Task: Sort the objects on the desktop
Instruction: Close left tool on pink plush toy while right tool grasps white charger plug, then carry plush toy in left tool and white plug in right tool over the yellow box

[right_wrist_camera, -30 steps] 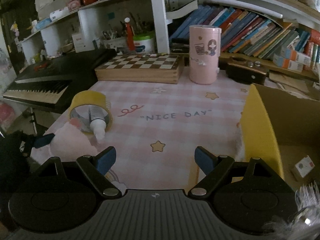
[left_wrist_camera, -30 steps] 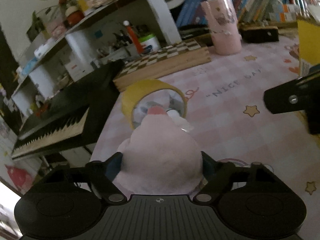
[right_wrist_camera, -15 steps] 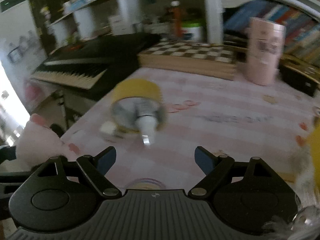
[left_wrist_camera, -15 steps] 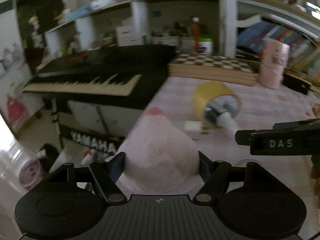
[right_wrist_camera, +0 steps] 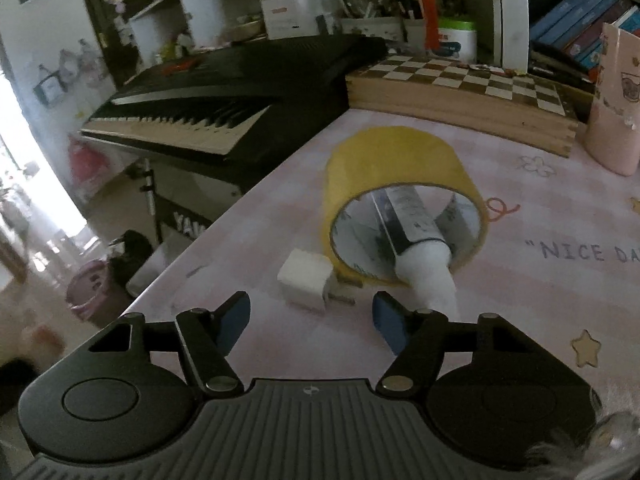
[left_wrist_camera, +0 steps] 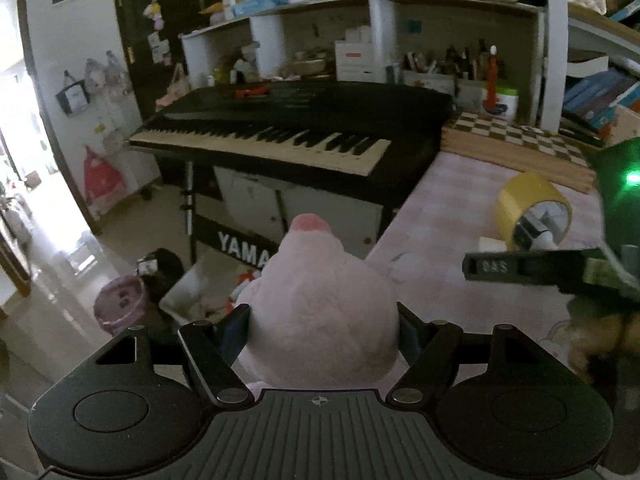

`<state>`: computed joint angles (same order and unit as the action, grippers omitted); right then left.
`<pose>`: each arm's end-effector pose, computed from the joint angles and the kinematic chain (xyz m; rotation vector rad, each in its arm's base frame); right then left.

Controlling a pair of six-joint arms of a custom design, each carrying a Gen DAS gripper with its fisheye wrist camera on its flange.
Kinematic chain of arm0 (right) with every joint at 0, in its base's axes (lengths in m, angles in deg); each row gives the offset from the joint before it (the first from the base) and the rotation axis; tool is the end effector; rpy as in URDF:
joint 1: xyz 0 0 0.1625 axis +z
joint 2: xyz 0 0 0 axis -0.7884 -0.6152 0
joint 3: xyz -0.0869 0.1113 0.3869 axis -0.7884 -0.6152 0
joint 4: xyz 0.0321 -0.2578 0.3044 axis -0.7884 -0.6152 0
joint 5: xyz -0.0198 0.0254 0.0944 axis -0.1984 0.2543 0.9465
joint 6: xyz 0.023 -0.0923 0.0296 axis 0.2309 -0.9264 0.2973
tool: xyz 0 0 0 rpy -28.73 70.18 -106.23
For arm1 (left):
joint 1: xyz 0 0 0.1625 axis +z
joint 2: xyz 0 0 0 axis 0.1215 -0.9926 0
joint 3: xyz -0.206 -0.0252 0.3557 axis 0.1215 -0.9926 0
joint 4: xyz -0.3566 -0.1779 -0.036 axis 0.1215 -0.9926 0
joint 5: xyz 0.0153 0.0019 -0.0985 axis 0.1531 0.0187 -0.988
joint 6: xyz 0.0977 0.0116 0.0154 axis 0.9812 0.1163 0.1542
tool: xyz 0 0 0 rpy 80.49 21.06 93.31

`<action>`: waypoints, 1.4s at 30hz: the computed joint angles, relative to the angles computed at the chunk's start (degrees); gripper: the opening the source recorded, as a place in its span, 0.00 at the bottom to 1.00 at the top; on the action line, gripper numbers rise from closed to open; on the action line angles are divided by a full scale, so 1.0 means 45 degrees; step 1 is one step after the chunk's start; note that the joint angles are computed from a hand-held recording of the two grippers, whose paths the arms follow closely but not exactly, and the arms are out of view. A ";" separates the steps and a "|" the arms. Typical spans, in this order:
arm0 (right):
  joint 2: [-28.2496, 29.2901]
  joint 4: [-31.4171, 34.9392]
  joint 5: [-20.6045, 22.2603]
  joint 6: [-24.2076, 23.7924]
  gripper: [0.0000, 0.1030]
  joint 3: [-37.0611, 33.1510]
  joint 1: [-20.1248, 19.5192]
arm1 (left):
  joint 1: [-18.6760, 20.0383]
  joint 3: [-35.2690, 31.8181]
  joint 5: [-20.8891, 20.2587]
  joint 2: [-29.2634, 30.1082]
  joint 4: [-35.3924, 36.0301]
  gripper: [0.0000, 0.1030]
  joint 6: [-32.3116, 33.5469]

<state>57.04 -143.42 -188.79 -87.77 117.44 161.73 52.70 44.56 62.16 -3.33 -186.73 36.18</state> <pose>0.3404 -0.7105 -0.0277 0.4955 -2.4337 0.9292 -0.0852 -0.5842 0.2957 0.2807 2.0103 -0.9991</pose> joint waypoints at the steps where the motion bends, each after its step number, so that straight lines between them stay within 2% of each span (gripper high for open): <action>1: 0.0257 -0.0101 -0.0183 -0.0108 0.63 -0.0330 0.0033 | -0.0011 0.0067 0.0065 -0.0063 0.0041 0.73 -0.0046; 3: 0.0684 -0.0345 -0.0515 -0.0447 0.62 -0.0869 0.0069 | -0.0016 0.0121 0.0183 -0.0150 0.0184 0.73 -0.0141; 7: 0.1374 -0.1036 -0.1182 -0.1480 0.43 -0.1651 0.0151 | -0.0010 0.0271 0.0266 -0.0343 0.0378 0.73 -0.0348; 10: 0.1260 -0.1358 -0.1074 -0.1975 0.43 -0.1360 0.0104 | 0.0013 0.0273 0.0074 -0.0393 0.0370 0.73 -0.0264; 12: 0.0992 -0.1356 -0.0894 -0.1941 0.43 -0.0948 0.0060 | 0.0029 0.0268 -0.0130 -0.0387 0.0243 0.73 -0.0058; 18: -0.0245 -0.2129 -0.0331 -0.2176 0.43 0.1045 0.0072 | 0.0026 0.0200 -0.1086 -0.0338 -0.0132 0.73 0.0637; 28: -0.2053 -0.3101 -0.0803 -0.1293 0.43 0.3697 0.0404 | -0.0032 0.0268 -0.2848 -0.0619 0.0533 0.73 0.0902; 38: -0.3202 -0.4457 -0.2093 -0.0177 0.43 0.5829 0.0945 | -0.0320 0.1033 -0.4589 -0.1303 0.0869 0.73 0.1088; 42: -0.3367 -0.5025 -0.2672 -0.0157 0.43 0.6470 0.1204 | -0.0382 0.1397 -0.5046 -0.1602 0.0867 0.73 0.1149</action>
